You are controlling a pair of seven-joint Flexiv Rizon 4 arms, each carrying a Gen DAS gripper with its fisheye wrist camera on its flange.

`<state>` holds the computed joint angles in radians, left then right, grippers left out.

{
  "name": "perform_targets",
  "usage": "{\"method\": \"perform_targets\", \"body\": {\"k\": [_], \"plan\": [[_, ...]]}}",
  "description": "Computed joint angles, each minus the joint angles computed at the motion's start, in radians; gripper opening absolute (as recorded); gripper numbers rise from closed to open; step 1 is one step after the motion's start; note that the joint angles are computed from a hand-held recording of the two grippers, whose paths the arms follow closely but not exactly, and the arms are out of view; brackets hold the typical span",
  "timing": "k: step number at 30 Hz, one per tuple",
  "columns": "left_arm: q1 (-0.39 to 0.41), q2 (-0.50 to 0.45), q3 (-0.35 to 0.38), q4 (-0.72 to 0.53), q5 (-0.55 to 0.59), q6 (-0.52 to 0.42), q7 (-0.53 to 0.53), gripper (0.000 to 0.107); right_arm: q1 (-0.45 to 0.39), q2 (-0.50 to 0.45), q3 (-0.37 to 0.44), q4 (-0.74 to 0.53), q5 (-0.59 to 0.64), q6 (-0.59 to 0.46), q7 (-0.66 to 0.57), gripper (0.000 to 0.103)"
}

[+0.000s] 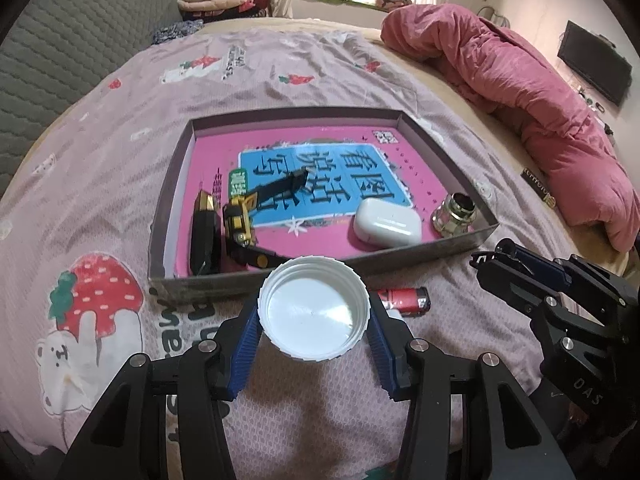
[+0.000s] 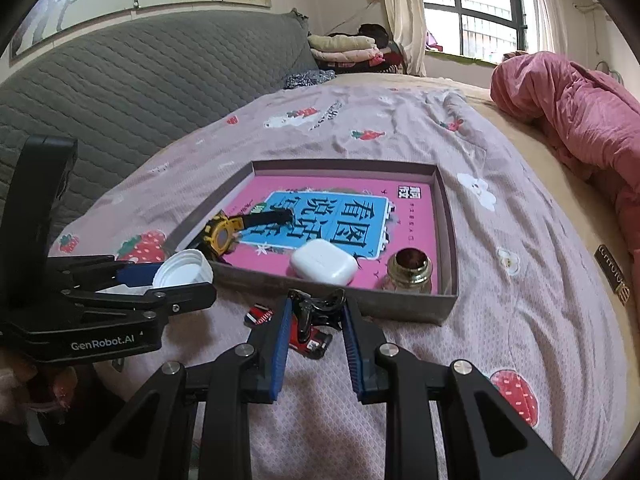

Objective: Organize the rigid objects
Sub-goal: 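Carry the bottle cap over the tray while right tool carries the hair clip there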

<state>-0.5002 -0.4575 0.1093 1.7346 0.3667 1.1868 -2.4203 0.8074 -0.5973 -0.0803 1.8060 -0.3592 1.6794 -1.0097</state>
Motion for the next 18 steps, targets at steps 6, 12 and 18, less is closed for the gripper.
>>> {"method": "perform_targets", "body": {"k": [6, 12, 18], "plan": [[-0.004, 0.007, 0.007, -0.015, 0.015, -0.007, -0.012, 0.051, 0.015, 0.006, -0.02, 0.001, 0.012, 0.016, 0.007, 0.026], [-0.001, 0.012, 0.01, -0.028, 0.029, -0.008, -0.025, 0.051, 0.032, 0.008, -0.044, -0.004, 0.022, 0.023, 0.008, 0.026], [0.005, 0.012, 0.01, -0.039, 0.036, -0.002, -0.04, 0.051, 0.062, 0.009, -0.081, -0.01, 0.031, 0.03, 0.011, 0.026]]}}
